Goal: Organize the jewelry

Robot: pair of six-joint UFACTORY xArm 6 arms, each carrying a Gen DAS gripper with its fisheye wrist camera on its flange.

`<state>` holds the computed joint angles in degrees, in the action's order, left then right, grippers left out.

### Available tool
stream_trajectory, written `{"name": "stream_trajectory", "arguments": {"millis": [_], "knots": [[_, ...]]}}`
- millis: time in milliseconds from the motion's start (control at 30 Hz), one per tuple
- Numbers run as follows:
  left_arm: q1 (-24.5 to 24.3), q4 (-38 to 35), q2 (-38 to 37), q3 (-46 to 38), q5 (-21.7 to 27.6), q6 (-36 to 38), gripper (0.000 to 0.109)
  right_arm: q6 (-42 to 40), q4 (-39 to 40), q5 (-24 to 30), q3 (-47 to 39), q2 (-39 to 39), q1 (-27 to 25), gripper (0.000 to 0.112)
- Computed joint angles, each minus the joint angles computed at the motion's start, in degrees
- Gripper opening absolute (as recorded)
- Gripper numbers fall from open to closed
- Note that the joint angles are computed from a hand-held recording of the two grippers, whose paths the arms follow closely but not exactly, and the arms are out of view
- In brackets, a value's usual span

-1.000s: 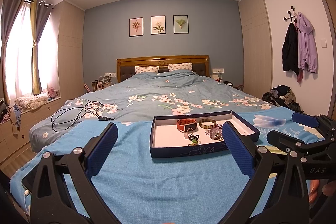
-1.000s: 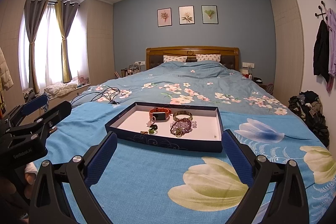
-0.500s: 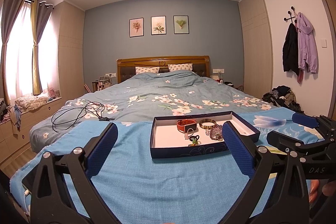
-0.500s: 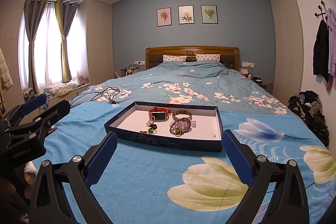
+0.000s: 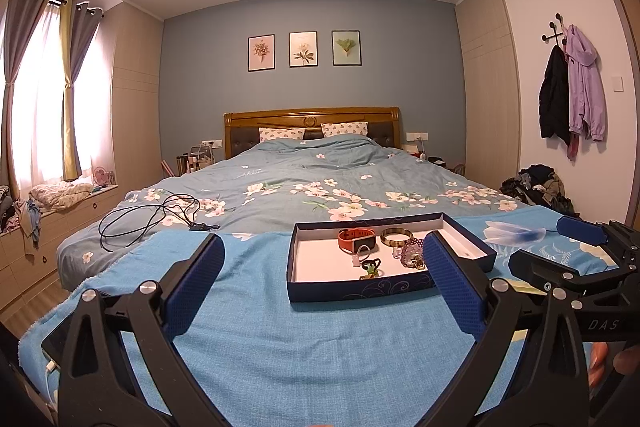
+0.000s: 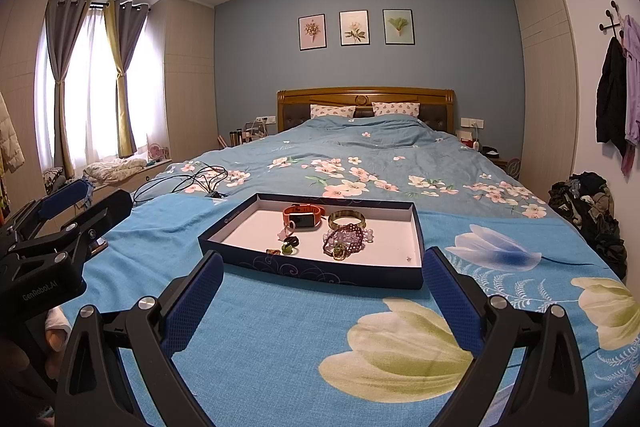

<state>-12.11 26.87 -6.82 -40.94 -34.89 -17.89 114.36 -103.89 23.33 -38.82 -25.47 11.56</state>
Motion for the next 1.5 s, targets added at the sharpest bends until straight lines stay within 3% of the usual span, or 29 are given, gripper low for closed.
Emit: {"name": "stream_trajectory", "arguments": {"millis": [1500], "knots": [[-0.4, -1.4, 0.3, 0.2, -0.4, 1.1, 0.098, 1.4, -1.5, 0.2, 0.3, 0.2, -0.3, 0.096]]}}
